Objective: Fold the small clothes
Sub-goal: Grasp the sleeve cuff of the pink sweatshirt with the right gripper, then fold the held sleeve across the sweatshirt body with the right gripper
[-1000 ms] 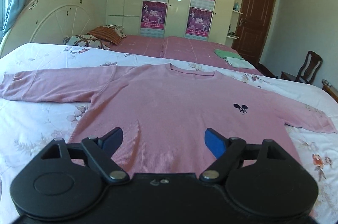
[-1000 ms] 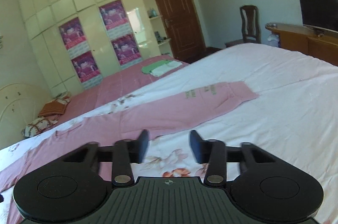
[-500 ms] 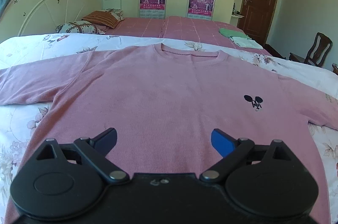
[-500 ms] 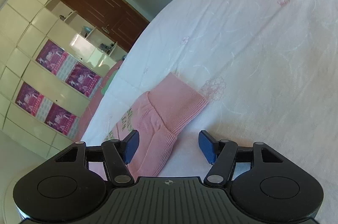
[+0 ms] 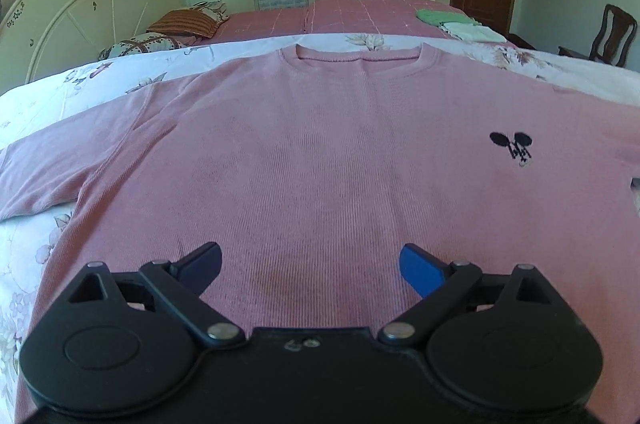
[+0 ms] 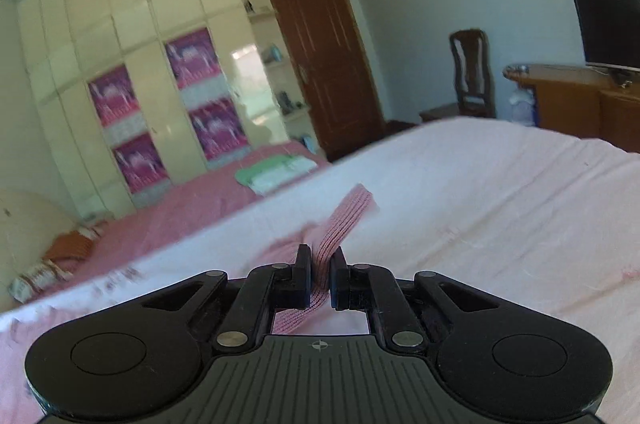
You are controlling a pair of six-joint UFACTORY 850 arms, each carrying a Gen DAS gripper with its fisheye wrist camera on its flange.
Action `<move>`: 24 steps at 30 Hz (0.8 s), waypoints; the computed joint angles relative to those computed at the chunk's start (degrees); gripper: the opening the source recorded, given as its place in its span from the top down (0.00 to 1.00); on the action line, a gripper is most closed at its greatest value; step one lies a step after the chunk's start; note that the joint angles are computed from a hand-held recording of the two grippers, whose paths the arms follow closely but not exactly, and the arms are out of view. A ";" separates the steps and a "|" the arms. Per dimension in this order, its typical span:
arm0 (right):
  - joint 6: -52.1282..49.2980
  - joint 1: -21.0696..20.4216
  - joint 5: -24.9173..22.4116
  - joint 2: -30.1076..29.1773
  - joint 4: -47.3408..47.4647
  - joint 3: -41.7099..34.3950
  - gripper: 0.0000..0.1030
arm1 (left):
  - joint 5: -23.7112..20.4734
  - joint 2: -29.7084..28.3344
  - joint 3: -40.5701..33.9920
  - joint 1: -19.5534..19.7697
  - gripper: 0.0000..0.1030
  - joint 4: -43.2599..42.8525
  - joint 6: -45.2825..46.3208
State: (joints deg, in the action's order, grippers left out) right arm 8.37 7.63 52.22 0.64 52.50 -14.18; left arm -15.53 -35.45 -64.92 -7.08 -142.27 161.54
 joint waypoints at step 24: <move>-11.33 15.73 -11.28 -18.20 4.65 -30.03 0.93 | -9.73 -7.34 -14.69 10.20 0.49 56.60 -53.18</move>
